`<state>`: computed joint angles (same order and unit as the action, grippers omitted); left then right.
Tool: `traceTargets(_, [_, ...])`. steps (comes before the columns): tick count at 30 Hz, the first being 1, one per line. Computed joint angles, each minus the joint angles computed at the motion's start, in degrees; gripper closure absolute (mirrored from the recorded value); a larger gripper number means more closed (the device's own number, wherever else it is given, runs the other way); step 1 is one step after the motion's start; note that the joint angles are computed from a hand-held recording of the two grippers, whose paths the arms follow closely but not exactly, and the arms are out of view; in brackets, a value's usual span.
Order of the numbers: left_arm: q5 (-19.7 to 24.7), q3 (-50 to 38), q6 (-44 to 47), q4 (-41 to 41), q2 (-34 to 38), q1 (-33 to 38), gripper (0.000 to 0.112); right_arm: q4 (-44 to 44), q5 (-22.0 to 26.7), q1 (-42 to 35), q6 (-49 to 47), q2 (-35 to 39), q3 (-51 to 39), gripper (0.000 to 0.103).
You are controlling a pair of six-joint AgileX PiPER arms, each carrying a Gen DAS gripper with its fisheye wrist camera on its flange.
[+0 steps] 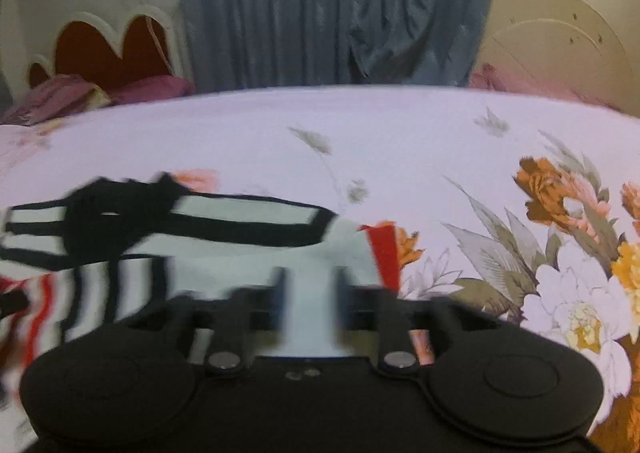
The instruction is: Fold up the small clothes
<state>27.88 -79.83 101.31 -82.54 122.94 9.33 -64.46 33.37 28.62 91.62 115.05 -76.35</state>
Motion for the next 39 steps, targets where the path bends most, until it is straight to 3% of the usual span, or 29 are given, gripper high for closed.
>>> traceTargets(2, [2.2, 5.1, 7.6, -4.1, -2.8, -0.3, 0.049, -0.7, -1.9, 2.5, 1.4, -2.4, 3.3, 0.06])
traceTargets(4, [2.6, 6.9, 8.3, -3.2, -3.3, -1.1, 0.049, 1.4, -2.8, 4.9, 1.1, -2.9, 4.4, 0.071])
traceTargets(7, [0.3, 6.6, 2.2, 3.3, -1.7, -1.9, 0.049, 3.0, 0.6, 9.5, 0.6, -2.3, 5.5, 0.072])
traceTargets(11, [-0.9, 7.5, 2.6, 3.1, -2.6, 1.3, 0.049, 3.0, 8.2, 11.9, 7.2, -6.0, 12.0, 0.075])
traceTargets(13, [0.7, 6.1, 0.5, 5.8, -1.8, 2.6, 0.049, 2.5, 6.1, 10.8, 11.1, -10.0, 16.7, 0.084])
traceTargets(16, [0.6, 5.7, -2.4, 7.5, -2.6, 2.0, 0.049, 4.7, 7.4, 11.1, 6.6, -9.9, 15.4, 0.083])
traceTargets(18, [0.1, 6.3, -0.6, 6.4, -3.0, 1.5, 0.049, 2.6, 7.8, 11.0, 11.1, -10.8, 15.6, 0.076])
traceTargets(21, [0.0, 4.8, -5.0, 10.5, -1.6, 1.3, 0.049, 5.5, 5.6, 9.4, 9.6, -8.3, 15.1, 0.078])
traceTargets(24, [0.8, 5.9, -2.6, 7.4, -2.9, 2.0, 0.049, 8.5, 8.4, 10.3, 6.1, -8.8, 12.9, 0.077])
traceTargets(26, [-0.3, 4.8, -5.5, 10.7, -1.4, 1.5, 0.049, 6.8, 8.5, 10.9, 8.6, -9.3, 13.2, 0.075])
traceTargets(29, [0.5, 3.5, -7.8, 12.4, -1.1, 1.7, 0.048, 10.3, 9.3, 10.9, 4.1, -6.1, 10.5, 0.075])
traceTargets(34, [3.8, 4.5, -6.7, 8.5, -2.2, 5.8, 0.048, 9.8, 10.0, 12.6, 5.5, -7.2, 8.9, 0.074])
traceTargets(39, [6.3, 4.0, -5.5, 4.2, -2.6, 14.5, 0.048, 9.3, 9.2, 14.3, 5.9, -5.6, 6.2, 0.074])
